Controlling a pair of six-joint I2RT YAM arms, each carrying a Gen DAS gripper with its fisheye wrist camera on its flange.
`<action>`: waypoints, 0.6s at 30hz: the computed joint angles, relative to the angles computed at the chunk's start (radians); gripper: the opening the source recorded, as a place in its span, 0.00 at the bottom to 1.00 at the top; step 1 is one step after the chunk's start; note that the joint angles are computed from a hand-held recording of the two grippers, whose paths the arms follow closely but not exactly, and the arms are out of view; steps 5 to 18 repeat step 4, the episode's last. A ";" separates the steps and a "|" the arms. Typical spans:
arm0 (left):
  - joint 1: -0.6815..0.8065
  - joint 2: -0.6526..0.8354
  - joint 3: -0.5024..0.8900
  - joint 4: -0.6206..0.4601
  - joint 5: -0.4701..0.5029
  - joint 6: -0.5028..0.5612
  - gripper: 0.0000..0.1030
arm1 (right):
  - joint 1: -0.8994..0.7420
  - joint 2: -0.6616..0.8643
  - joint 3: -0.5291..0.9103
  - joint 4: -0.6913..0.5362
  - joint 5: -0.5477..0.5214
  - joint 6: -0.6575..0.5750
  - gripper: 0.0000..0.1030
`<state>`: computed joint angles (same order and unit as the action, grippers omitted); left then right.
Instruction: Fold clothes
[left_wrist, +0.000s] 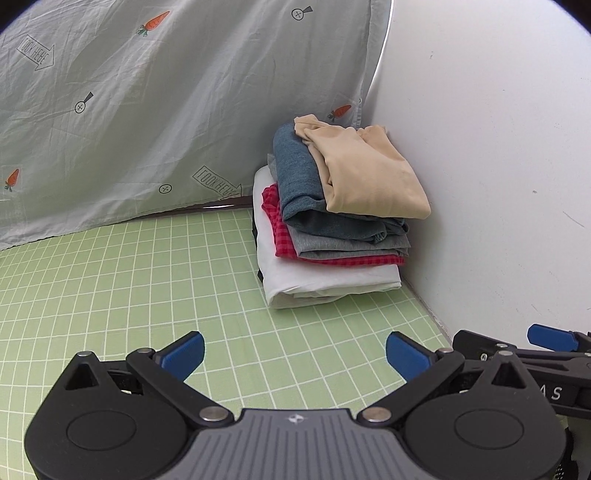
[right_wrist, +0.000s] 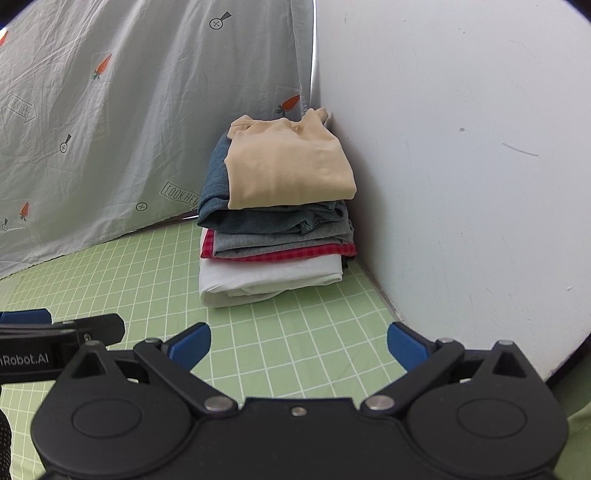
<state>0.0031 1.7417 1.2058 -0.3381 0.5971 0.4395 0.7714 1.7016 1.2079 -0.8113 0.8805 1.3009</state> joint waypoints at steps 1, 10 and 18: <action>0.006 -0.009 -0.009 -0.003 0.004 0.006 1.00 | 0.009 0.002 0.003 -0.011 0.002 0.011 1.00; 0.020 -0.029 -0.029 -0.009 0.014 0.014 1.00 | 0.032 0.008 0.014 -0.046 0.009 0.044 1.00; 0.020 -0.029 -0.029 -0.009 0.014 0.014 1.00 | 0.032 0.008 0.014 -0.046 0.009 0.044 1.00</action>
